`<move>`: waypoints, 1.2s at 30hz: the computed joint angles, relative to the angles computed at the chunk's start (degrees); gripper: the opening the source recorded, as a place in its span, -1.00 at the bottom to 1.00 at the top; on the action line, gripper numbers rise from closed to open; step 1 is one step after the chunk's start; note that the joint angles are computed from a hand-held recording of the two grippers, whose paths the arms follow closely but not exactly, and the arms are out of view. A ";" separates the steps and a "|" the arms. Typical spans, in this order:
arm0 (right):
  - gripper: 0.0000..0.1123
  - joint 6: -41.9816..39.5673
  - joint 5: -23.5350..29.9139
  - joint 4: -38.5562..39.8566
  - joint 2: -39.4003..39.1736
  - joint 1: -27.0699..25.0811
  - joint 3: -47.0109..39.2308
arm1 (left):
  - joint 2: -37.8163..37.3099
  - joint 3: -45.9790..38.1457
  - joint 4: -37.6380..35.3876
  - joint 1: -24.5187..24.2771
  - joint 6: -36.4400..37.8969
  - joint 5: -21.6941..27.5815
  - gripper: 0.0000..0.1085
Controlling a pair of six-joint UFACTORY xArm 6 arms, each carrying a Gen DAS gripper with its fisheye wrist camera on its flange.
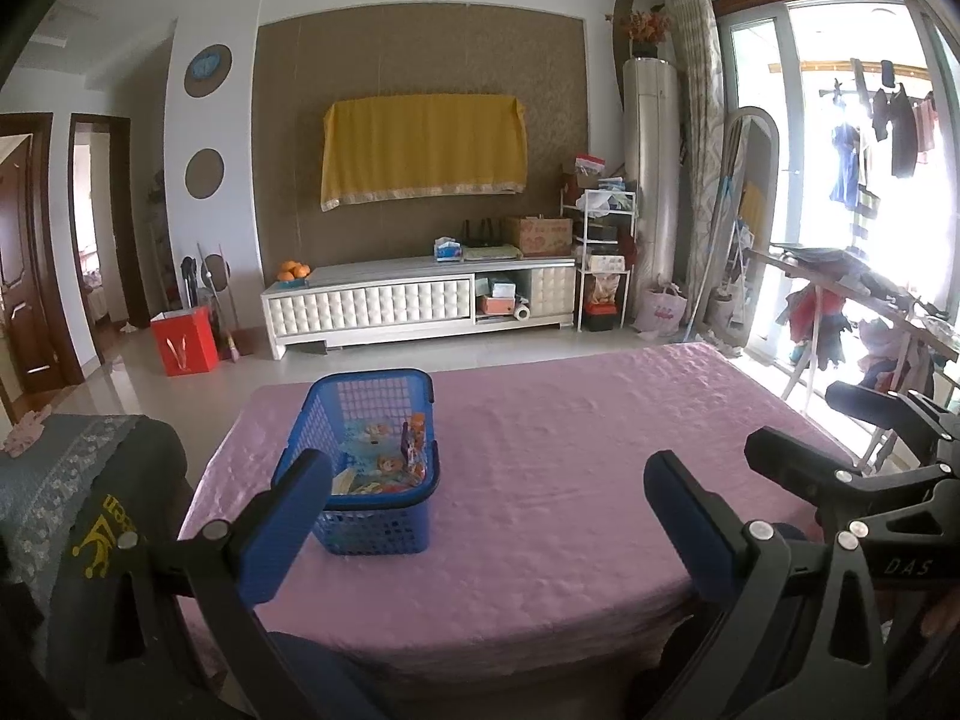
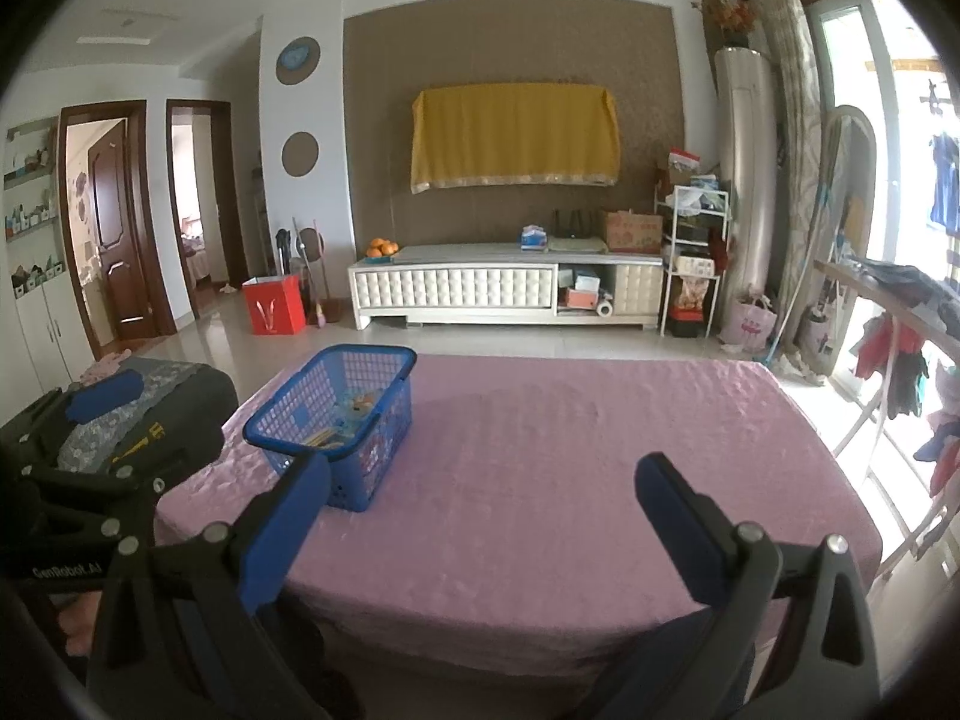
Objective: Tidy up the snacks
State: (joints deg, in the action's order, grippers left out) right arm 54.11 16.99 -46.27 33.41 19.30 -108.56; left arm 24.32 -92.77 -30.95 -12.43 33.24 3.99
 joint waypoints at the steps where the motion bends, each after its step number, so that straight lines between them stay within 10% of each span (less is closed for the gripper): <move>1: 0.83 -0.07 0.14 -0.01 -0.01 0.02 -0.03 | -0.11 0.30 0.69 -0.07 -0.73 -0.26 0.90; 36: 0.83 -0.56 0.27 1.12 -0.92 0.57 1.46 | -0.13 0.44 1.63 0.54 -2.72 1.47 0.90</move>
